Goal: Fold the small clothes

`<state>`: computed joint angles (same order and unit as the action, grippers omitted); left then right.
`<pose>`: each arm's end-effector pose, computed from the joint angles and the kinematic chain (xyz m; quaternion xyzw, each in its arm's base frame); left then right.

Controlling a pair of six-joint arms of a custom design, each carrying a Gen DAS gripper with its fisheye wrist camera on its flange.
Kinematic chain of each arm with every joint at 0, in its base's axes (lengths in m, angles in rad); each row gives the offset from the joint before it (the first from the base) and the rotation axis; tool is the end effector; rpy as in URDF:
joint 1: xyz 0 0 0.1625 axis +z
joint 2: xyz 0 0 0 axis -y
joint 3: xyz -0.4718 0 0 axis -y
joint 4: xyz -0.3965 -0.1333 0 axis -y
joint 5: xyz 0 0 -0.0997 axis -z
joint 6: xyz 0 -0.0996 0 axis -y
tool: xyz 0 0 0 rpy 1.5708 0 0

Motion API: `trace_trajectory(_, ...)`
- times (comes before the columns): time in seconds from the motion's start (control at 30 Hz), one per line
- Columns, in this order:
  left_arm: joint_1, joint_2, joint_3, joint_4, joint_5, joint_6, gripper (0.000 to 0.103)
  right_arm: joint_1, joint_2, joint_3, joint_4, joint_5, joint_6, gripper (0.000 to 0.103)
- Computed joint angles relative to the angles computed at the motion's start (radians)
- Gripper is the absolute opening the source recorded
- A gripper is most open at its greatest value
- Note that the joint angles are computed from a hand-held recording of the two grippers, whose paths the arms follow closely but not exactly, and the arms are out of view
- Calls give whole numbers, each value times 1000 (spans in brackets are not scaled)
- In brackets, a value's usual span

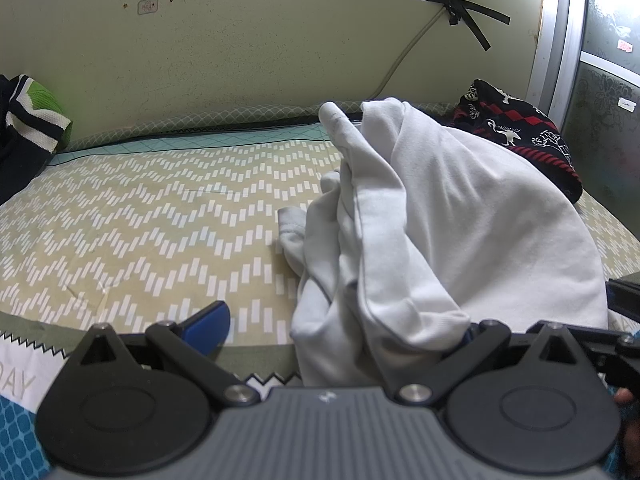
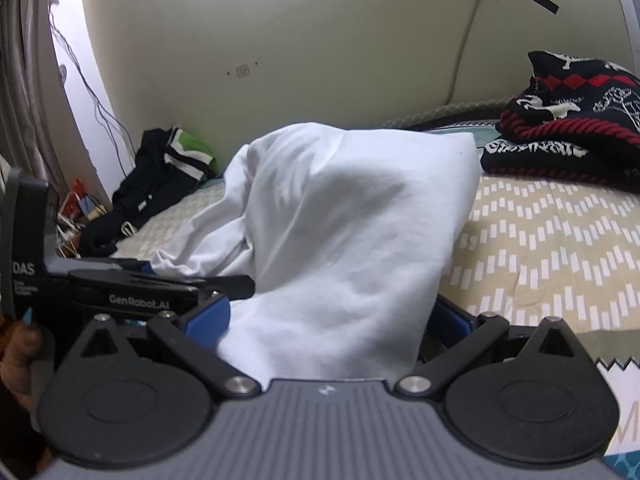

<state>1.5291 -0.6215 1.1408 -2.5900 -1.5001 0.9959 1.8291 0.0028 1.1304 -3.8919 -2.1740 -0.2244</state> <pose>0.1042 -0.8680 0.2010 0.4725 0.8452 -0.2039 0.1439 0.2666 -0.7085 -0.1361 0.0277 -0.8081 0.5385 0.2371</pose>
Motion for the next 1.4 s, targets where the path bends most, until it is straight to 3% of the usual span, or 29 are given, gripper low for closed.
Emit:
trace_trajectory(0.4, 1, -3, 2, 3, -3, 2, 103, 6, 4, -11, 18, -19, -18, 97)
trace_trajectory(0.57, 3, -1, -25, 53, -9, 24, 103, -2, -43, 53, 73, 12, -41, 97)
trace_trajectory(1.07, -14, 18, -121, 219, 47, 19, 103, -31, -200, 218, 214, 35, 181, 97)
trace_trajectory(1.23, -21, 31, -183, 306, 66, 5, 103, -26, -224, 224, 288, 26, 194, 97)
trace_trajectory(1.4, -14, 39, -269, 405, 10, -11, 103, -22, -231, 228, 296, 28, 176, 95)
